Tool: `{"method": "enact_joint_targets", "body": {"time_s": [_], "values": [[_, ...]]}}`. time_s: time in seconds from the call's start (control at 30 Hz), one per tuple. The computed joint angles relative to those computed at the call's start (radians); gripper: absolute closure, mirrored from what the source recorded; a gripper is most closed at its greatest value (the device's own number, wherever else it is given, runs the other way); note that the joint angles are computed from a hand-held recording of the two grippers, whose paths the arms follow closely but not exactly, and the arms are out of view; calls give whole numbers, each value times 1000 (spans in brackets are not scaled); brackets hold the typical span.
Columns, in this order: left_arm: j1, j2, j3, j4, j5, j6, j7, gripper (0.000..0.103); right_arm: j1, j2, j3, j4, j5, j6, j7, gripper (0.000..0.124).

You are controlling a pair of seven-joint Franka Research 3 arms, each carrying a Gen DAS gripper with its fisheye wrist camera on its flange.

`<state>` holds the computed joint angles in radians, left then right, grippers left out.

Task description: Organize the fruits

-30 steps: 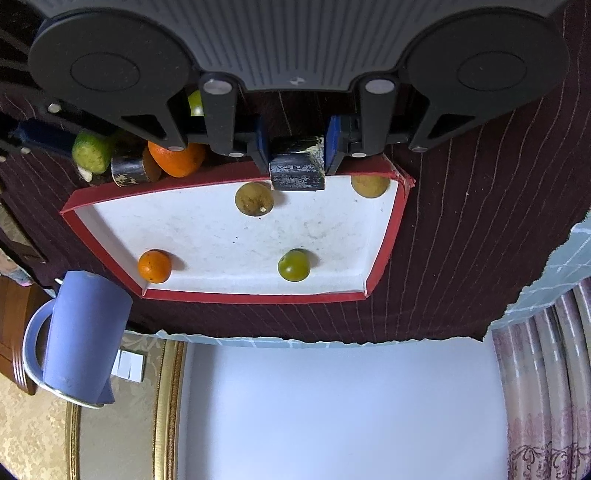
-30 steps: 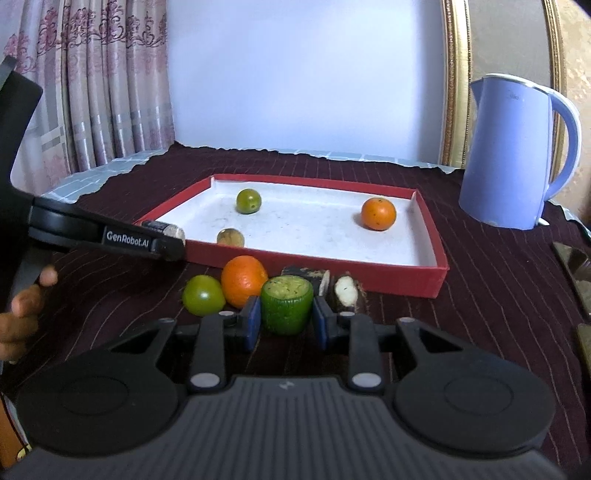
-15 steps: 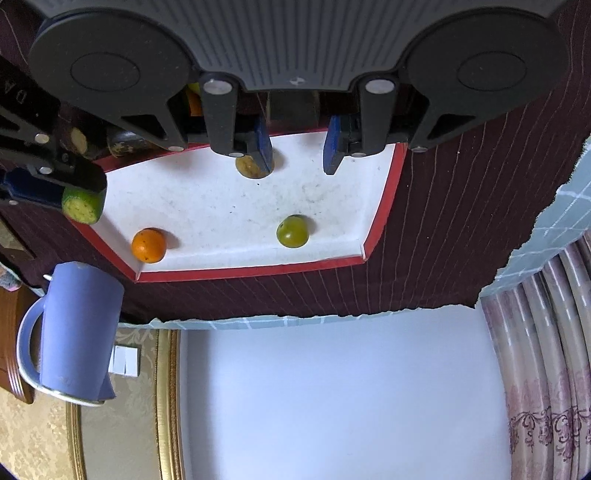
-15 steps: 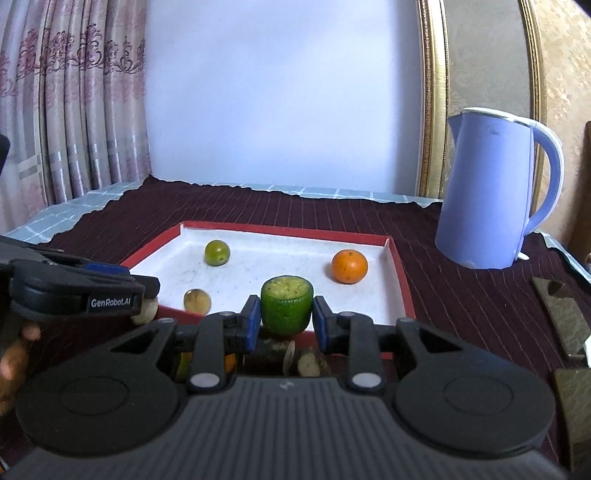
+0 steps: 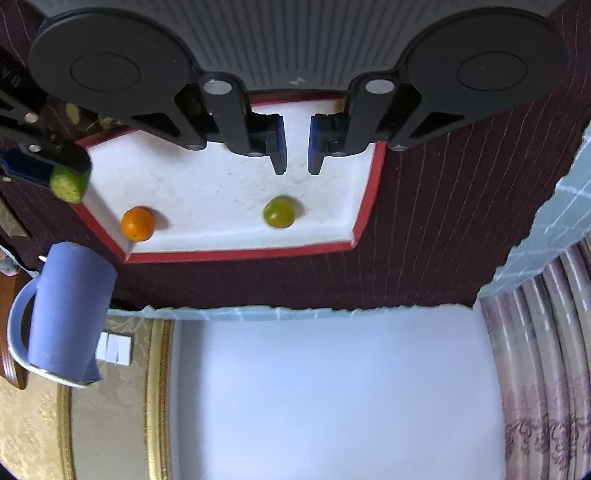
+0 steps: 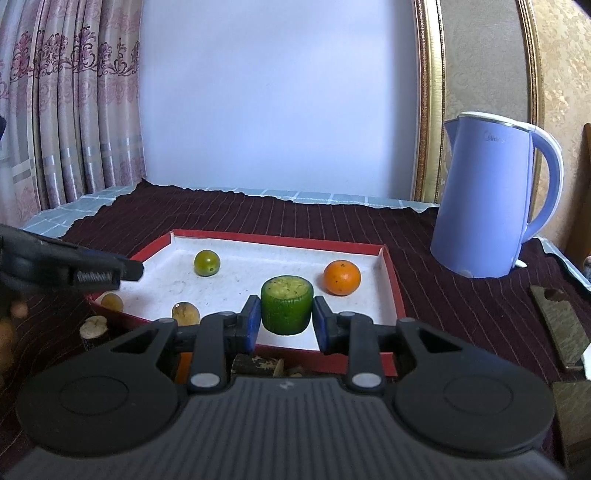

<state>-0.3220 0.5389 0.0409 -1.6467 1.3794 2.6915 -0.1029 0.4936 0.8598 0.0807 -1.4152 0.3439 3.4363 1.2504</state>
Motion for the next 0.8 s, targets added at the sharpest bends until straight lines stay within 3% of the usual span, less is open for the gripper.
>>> {"method": "enact_joint_targets", "body": {"time_s": [0.1, 0.3, 0.4, 0.43, 0.47, 0.57, 0.7, 0.8], "values": [[22, -20, 4, -48, 15, 70, -23, 91, -9, -1, 10, -6, -6, 0, 2, 96], [32, -49, 3, -131, 160, 93, -119, 88, -26, -1, 33, -12, -25, -2, 7, 96], [25, -51, -9, -142, 260, 26, -192, 62, -30, 1, 40, -12, -33, -2, 9, 96], [31, -49, -21, -141, 252, 10, -173, 43, -31, 3, 41, -10, -34, -5, 10, 96], [42, -46, -31, -140, 243, 18, -152, 30, -30, 4, 41, -9, -35, -6, 12, 96], [70, -46, -45, -149, 302, 91, -196, 30, -36, 1, 49, -18, -41, -1, 14, 96], [80, -18, -62, -125, 256, 77, -150, 32, -37, 2, 48, -19, -42, -1, 20, 96], [83, 17, -58, -84, 217, 110, -103, 48, -43, 5, 55, -18, -47, -1, 23, 96]]}}
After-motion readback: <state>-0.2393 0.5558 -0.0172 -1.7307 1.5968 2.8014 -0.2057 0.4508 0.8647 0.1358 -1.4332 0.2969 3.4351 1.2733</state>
